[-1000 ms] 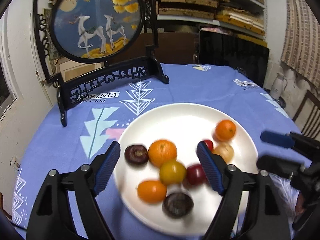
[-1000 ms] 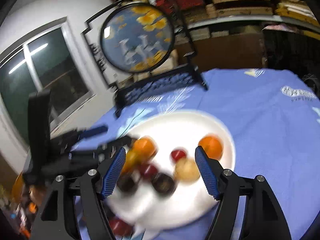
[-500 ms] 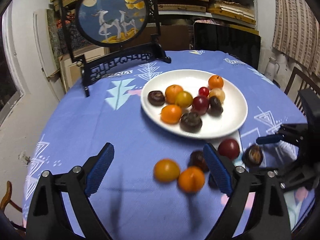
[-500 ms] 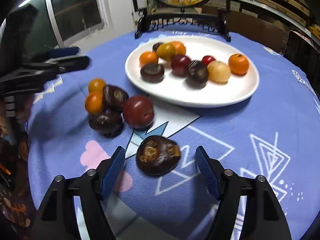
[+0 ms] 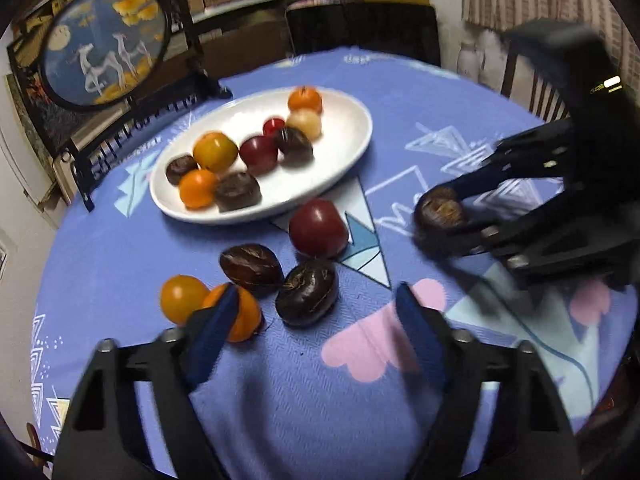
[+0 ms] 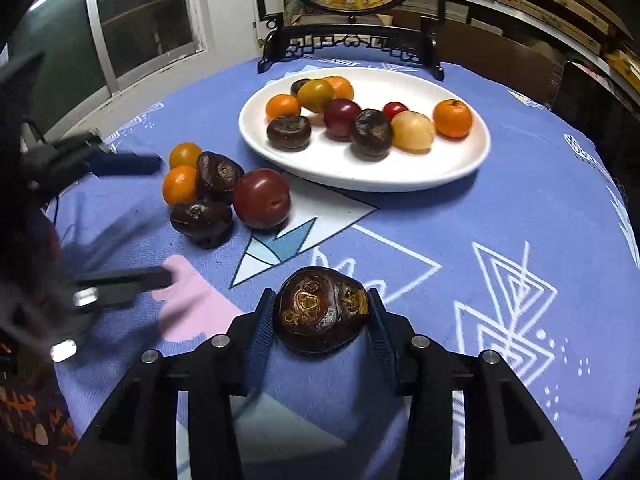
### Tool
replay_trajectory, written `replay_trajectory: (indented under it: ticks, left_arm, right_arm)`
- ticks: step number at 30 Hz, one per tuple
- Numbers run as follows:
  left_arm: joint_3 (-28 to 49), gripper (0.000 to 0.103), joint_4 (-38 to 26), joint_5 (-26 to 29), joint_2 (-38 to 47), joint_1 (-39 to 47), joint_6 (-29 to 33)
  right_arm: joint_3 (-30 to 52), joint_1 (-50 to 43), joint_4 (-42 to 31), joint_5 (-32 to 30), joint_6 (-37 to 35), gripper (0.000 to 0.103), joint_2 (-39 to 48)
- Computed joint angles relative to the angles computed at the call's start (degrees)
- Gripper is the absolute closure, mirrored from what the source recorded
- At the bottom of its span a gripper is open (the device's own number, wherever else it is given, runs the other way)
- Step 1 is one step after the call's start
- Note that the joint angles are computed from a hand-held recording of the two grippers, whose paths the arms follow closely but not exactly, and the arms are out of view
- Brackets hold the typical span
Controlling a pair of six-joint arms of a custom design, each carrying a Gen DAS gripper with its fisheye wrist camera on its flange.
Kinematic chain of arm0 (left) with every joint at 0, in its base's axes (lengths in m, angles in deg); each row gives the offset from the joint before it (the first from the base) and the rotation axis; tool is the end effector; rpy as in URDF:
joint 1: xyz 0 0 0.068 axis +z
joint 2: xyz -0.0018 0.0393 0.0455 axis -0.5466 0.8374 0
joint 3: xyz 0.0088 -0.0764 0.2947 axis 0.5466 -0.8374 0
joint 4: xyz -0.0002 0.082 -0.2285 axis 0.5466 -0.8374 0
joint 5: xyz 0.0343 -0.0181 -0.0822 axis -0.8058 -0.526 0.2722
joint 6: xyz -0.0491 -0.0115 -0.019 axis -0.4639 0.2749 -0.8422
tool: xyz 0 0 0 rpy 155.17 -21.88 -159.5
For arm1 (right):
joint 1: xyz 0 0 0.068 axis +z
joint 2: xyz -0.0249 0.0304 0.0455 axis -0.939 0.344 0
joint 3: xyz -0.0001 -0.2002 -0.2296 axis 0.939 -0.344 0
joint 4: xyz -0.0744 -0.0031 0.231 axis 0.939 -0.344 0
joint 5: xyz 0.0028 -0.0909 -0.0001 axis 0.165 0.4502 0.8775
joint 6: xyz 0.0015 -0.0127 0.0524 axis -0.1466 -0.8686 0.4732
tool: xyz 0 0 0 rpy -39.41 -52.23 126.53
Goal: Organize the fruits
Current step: 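Grasp a dark brown fruit with each tool from the cluster, then carry both dark brown fruits onto the plate and open both tools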
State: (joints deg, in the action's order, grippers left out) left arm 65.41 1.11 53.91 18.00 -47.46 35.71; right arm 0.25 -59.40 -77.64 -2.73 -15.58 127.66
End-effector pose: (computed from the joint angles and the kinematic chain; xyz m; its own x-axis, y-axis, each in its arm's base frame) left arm 0.3201 -0.0973 0.1933 -0.1967 0.7575 -0.6225 0.9078 0.3805 0.1762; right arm 0.2158 0.0357 0.1968 -0.7940 0.1256 -0.5948 0.1036 0.9921 0.0712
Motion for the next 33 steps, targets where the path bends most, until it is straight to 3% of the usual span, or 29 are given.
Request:
replay_trajectory:
  ticks: [6, 9, 13, 18, 27, 33]
  left_arm:
    - [3.1, 0.067, -0.3, -3.8, 4.1, -1.9, -2.8]
    - [5.2, 0.067, -4.3, -1.7, 4.5, -0.6, -2.1]
    - [4.8, 0.067, -3.2, 0.4, 2.5, 0.8, -3.2]
    - [9.7, 0.067, -6.9, 3.6, 1.5, 1.9, -6.1]
    - [21.1, 0.067, -5.9, 1.7, 3.5, -1.8, -17.1]
    - [30.1, 0.067, -5.2, -2.0, 8.5, -4.7, -24.1]
  right_arm:
    - [-1.1, -0.4, 1.4, -0.9, 0.5, 0.057, -0.7]
    - [-1.6, -0.2, 2.0, -0.6, 1.2, 0.057, -1.5]
    - [-1.8, -1.1, 2.3, -1.1, 1.6, 0.057, -2.7]
    - [-0.9, -0.5, 1.9, -1.1, 1.4, 0.057, -3.0]
    - [8.4, -4.6, -1.3, -0.8, -3.5, 0.057, -7.2]
    - [13.4, -11.5, 3.7, -5.8, -5.5, 0.057, -6.8]
